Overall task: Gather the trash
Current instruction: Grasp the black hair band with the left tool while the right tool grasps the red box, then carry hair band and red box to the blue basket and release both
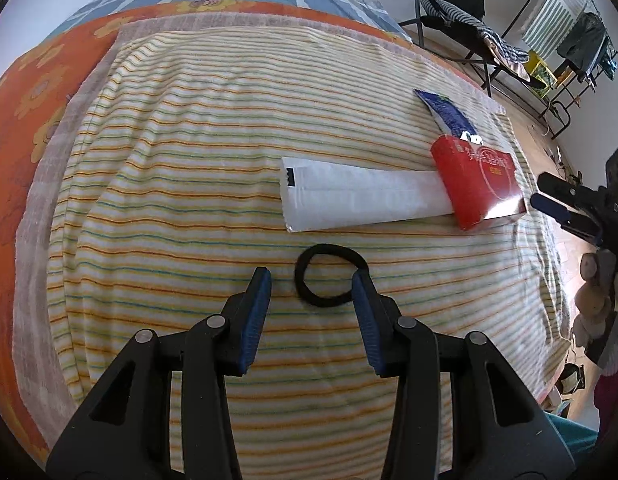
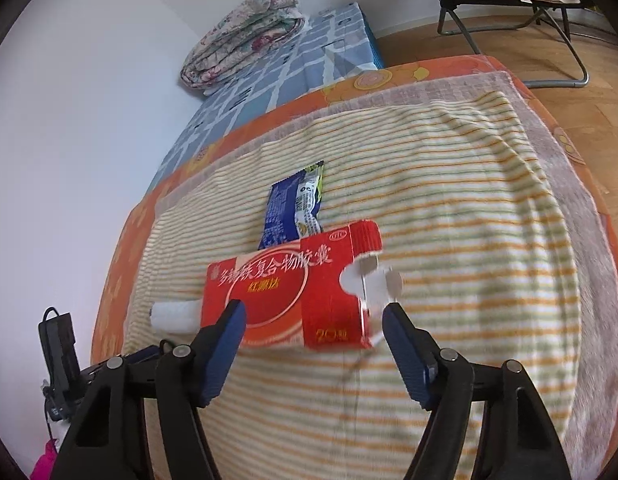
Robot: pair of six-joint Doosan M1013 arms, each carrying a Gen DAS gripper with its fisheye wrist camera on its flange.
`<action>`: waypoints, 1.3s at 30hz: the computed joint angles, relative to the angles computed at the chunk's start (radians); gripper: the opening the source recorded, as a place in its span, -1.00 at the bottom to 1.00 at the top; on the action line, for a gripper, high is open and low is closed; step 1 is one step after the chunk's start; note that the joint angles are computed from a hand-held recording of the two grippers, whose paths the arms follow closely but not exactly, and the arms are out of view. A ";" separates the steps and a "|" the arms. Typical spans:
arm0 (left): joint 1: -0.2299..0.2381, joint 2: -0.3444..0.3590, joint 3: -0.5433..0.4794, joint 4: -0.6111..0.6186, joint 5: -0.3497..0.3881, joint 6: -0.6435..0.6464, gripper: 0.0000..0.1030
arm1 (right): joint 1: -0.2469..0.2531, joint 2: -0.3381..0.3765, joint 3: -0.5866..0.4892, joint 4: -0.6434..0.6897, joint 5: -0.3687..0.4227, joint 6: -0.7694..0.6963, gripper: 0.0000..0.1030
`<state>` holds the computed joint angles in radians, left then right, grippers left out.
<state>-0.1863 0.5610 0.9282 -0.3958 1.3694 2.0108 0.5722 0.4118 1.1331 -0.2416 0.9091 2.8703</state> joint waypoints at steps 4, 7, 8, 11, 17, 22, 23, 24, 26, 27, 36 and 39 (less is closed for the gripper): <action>-0.010 -0.011 0.022 0.018 -0.041 0.041 -0.17 | -0.010 0.011 0.004 0.015 -0.018 -0.001 0.36; -0.019 -0.024 0.046 0.036 -0.082 0.074 -0.19 | -0.015 0.017 0.007 0.031 -0.035 -0.005 0.33; -0.022 -0.027 0.053 0.042 -0.095 0.083 -0.23 | -0.015 0.020 0.007 0.035 -0.037 -0.006 0.30; -0.030 -0.036 0.069 0.067 -0.128 0.100 -0.52 | -0.014 0.023 0.007 0.042 -0.043 -0.010 0.20; -0.026 -0.039 0.076 0.052 -0.133 0.116 -0.79 | -0.019 0.013 0.029 0.064 -0.086 0.009 -0.22; -0.027 -0.045 0.088 0.051 -0.149 0.127 -0.82 | -0.020 -0.001 0.053 0.080 -0.131 0.025 -0.40; -0.027 -0.046 0.089 0.051 -0.151 0.128 -0.82 | -0.020 -0.005 0.061 0.083 -0.151 0.030 -0.52; -0.027 -0.046 0.091 0.049 -0.152 0.128 -0.83 | -0.021 -0.008 0.068 0.088 -0.174 0.032 -0.55; -0.027 -0.046 0.091 0.049 -0.152 0.129 -0.83 | -0.021 -0.011 0.072 0.099 -0.199 0.028 -0.66; -0.027 -0.047 0.091 0.049 -0.152 0.129 -0.83 | -0.020 -0.011 0.070 0.102 -0.209 0.021 -0.68; -0.025 -0.050 0.089 0.036 -0.139 0.134 -0.93 | 0.007 0.019 -0.031 0.050 -0.141 -0.042 -0.87; -0.024 -0.067 0.104 0.027 -0.145 0.166 -0.93 | 0.026 0.040 -0.099 0.007 -0.054 -0.079 -0.89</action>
